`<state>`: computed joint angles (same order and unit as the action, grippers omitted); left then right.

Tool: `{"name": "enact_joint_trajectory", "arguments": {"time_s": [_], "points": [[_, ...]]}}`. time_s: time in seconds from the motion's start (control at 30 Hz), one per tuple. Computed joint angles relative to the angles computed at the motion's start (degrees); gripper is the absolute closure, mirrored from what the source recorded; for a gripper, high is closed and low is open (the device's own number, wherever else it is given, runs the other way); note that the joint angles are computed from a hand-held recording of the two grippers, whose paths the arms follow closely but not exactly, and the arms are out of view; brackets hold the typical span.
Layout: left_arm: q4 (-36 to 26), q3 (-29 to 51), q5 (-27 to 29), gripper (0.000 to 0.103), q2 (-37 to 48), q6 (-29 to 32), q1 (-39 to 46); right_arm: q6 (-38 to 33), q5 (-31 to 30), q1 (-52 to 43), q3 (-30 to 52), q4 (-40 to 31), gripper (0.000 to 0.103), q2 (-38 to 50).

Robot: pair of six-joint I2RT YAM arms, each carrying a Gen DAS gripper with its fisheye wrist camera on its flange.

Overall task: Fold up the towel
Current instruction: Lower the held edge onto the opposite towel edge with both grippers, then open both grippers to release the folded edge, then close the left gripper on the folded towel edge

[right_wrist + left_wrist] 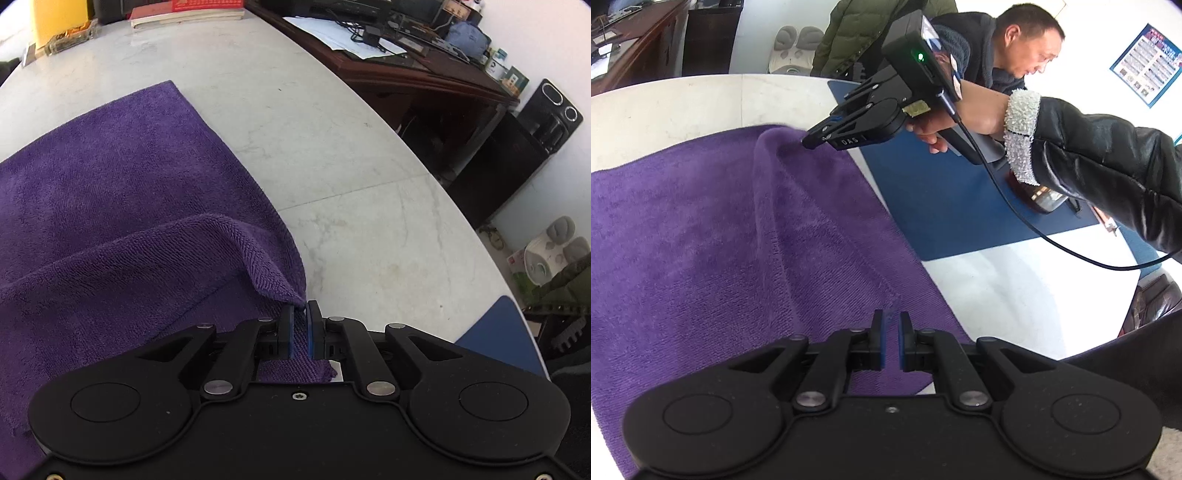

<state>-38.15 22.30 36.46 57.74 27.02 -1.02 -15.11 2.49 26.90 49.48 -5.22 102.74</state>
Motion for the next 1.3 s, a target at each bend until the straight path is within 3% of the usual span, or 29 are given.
{"name": "enact_joint_trajectory", "arguments": {"time_s": [0.1,0.37,0.6,0.8,1.03,1.3], "points": [[3.72,-1.66,-1.67,0.098,-0.74,-2.72,-3.84,1.29,-0.60,-0.44,-1.64,2.26,0.094,-0.63],[14.89,-6.47,-7.94,0.094,-2.95,-10.29,-16.45,5.35,-2.27,-2.56,-5.54,5.39,0.068,-4.74],[24.09,-10.42,-20.54,0.091,-4.42,-14.89,-31.82,6.78,-5.19,-5.46,-9.50,4.84,0.068,-10.46],[29.30,-12.53,-28.82,0.085,-2.76,-16.09,-37.02,7.35,-6.74,-6.17,-10.71,5.03,0.067,-11.82],[36.52,-13.70,-32.61,0.085,4.32,-17.50,-39.07,9.12,-7.97,-6.42,-11.80,6.13,0.067,-12.56],[39.66,-14.56,-31.48,0.085,6.16,-17.05,-37.97,9.34,-7.95,-5.98,-11.66,5.81,0.067,-12.59]]}}
